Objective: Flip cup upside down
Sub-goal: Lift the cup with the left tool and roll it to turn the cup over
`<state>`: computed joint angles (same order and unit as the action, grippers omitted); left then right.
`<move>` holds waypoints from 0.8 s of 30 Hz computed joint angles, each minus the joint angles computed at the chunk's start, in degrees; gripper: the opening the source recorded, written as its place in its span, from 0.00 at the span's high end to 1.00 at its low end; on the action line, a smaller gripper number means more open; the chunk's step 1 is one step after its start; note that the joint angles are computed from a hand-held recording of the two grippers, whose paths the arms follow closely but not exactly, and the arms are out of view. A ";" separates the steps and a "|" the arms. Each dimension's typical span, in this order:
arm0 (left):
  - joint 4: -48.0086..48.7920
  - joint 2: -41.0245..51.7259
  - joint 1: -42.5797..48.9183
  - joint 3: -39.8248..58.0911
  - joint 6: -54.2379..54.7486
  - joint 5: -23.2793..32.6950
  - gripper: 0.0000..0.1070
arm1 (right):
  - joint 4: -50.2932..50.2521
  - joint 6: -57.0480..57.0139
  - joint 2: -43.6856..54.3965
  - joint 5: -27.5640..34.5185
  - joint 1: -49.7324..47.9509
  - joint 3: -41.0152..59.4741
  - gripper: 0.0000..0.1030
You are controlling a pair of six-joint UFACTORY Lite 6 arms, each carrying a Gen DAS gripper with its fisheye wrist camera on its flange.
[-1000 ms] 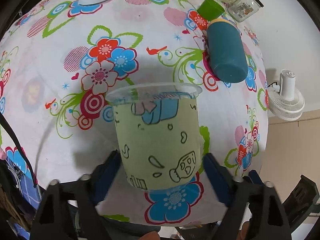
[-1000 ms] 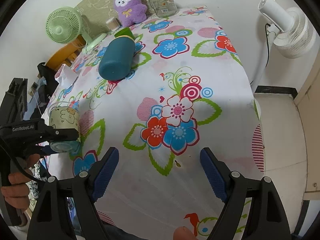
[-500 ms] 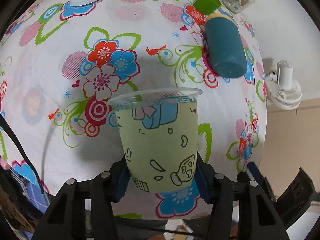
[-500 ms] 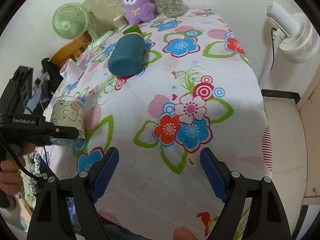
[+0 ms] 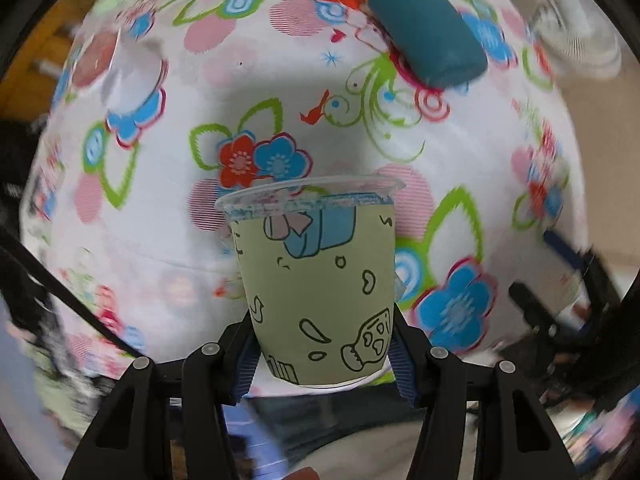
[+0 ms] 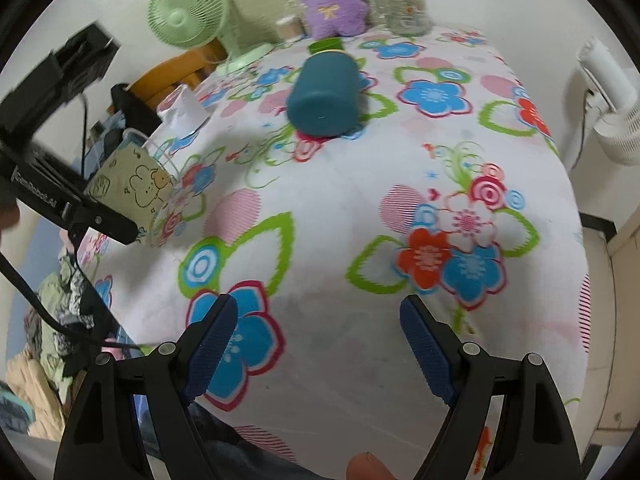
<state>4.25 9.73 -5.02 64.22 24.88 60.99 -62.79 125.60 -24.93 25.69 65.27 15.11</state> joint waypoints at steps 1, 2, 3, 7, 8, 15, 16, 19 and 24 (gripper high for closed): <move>2.14 0.40 -1.16 0.77 0.01 1.31 0.46 | -0.83 0.31 1.18 -0.40 -0.10 0.76 0.17; 3.83 0.97 -2.24 1.45 -0.13 2.56 0.46 | -1.47 0.62 1.98 -0.71 -0.12 1.29 0.17; 5.59 1.68 -3.16 2.06 -0.16 4.04 0.46 | -2.12 1.10 2.74 -0.94 0.01 1.79 0.17; 14.10 4.20 -7.30 2.63 -1.25 8.94 0.46 | -5.00 3.23 6.15 -1.27 0.91 4.15 0.17; 16.17 4.69 -8.27 2.43 -1.58 9.79 0.46 | -5.80 4.03 6.70 -1.29 1.20 4.50 0.17; 28.40 7.08 -17.13 -1.45 -6.41 14.38 0.46 | -12.60 11.83 9.78 -1.99 3.03 5.61 0.17; 28.98 7.42 -18.81 -1.72 -7.17 15.02 0.46 | -12.78 12.55 9.91 -1.80 3.64 5.51 0.17; 30.26 8.81 -22.93 -3.09 -8.04 16.10 0.45 | -13.48 14.10 10.36 -1.80 4.18 5.18 0.17; 32.69 10.48 -29.12 -7.96 -12.58 15.34 0.45 | -13.19 15.12 8.51 -1.11 5.03 3.38 0.17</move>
